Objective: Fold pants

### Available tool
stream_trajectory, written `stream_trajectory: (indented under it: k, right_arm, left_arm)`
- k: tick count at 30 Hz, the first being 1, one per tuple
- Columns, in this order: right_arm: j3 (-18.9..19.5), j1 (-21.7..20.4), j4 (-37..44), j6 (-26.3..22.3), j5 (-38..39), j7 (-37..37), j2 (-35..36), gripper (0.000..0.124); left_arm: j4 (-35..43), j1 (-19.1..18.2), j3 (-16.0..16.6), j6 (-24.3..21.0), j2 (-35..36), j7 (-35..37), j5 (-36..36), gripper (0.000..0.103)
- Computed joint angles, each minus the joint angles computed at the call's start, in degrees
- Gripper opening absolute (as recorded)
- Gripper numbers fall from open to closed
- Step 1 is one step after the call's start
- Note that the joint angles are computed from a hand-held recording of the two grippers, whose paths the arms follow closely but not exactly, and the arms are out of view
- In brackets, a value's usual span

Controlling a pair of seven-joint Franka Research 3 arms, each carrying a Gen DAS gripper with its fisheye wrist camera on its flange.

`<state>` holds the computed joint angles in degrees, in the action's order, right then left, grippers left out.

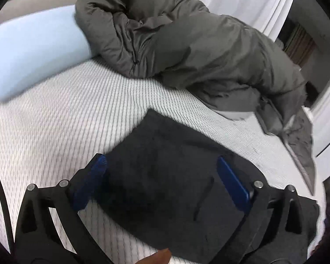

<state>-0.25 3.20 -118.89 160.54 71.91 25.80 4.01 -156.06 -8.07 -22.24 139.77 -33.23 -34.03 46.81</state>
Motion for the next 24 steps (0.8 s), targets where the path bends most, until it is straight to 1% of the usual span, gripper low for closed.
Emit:
stream_trajectory:
  k: [1,2,3,4,5,6,7,8,9,11,13,14,16,17,19,20,21,22,23,24]
  right_arm:
    - [-0.04,-0.20,-1.70,-1.26,1.06,-0.22,-1.55,0.090]
    - [-0.33,-0.16,-3.59,-2.76,-0.63,1.60,-3.22,0.090]
    - [-0.71,-0.09,-5.18,-4.52,-2.05,2.50,-4.67,0.090]
    - [-1.13,0.02,-6.95,-6.09,-2.03,2.35,-6.41,0.090]
    - [-1.65,0.26,-9.17,-7.10,-0.32,1.22,-8.51,0.090]
    - [-2.40,0.47,-11.36,-8.95,0.94,0.12,-10.54,0.090]
    - [-3.10,0.71,-12.88,-10.39,1.62,-0.50,-11.83,0.090]
    - [-3.80,0.88,-14.58,-12.45,1.97,-0.65,-13.24,0.090]
    - [-4.30,1.10,-15.78,-14.16,1.91,-0.64,-14.15,0.090]
    - [-5.27,1.35,-18.27,-17.19,1.98,-1.21,-15.81,0.090]
    - [-5.70,1.66,-19.55,-18.12,3.26,-2.08,-16.00,0.090]
    - [-5.63,1.69,-19.67,-18.54,2.60,-1.41,-15.57,0.090]
    - [-5.52,1.54,-18.98,-19.85,0.15,0.04,-14.26,0.090]
    - [-5.34,1.50,-18.81,-19.55,-0.29,0.45,-13.75,0.090]
    - [-4.99,1.47,-18.31,-18.59,-0.74,0.93,-12.72,0.090]
    - [-4.82,1.47,-17.68,-18.40,-1.08,1.68,-11.91,0.090]
    - [-4.75,1.38,-17.28,-18.50,-1.34,2.32,-11.43,0.090]
    - [-4.68,1.26,-16.99,-18.70,-1.80,3.02,-11.07,0.090]
    - [-4.69,1.10,-16.77,-18.89,-2.05,3.17,-10.88,0.090]
    - [-4.78,0.86,-16.78,-18.87,-2.20,3.05,-10.95,0.090]
  left_arm:
    - [-0.67,-1.14,-0.74,0.84,-0.61,-1.52,-0.83,0.099]
    - [-0.73,-2.39,-2.10,0.76,-0.50,-2.88,-1.81,0.097]
    - [-0.48,-3.19,-2.27,1.67,0.31,-2.93,-2.20,0.090]
    - [-0.22,-4.15,-1.75,4.43,1.77,-2.29,-2.52,0.084]
    - [-0.55,-4.63,-2.13,6.75,2.43,-3.39,-2.61,0.073]
    - [-0.37,-4.49,-2.56,8.77,3.43,-4.61,-2.39,0.067]
    - [-0.14,-4.07,-3.08,11.70,4.79,-6.54,-1.85,0.065]
    - [0.07,-2.99,-4.45,14.27,5.73,-9.60,-0.30,0.060]
    - [0.41,-1.34,-6.23,16.54,6.69,-13.32,2.16,0.059]
    - [2.34,1.72,-8.70,19.76,10.02,-18.93,7.56,0.059]
    - [4.55,2.93,-8.72,20.95,13.83,-21.93,11.83,0.059]
    - [5.17,2.99,-8.59,20.72,14.75,-23.39,13.37,0.059]
    - [5.80,4.49,-9.31,20.17,15.51,-31.15,19.20,0.059]
    - [5.94,4.53,-9.07,19.46,15.86,-33.59,20.37,0.058]
    - [6.44,3.78,-8.54,17.56,17.13,-36.57,21.27,0.049]
    - [6.70,2.97,-7.87,16.40,17.75,-35.97,20.43,0.032]
    - [7.08,1.79,-7.15,14.64,18.44,-33.85,18.57,0.012]
    - [7.35,0.30,-6.65,12.46,18.71,-31.45,16.42,0.004]
    - [7.32,-0.40,-6.09,11.78,18.72,-31.47,16.65,0.002]
    - [6.56,-1.39,-6.23,10.87,17.34,-33.34,17.62,0.002]
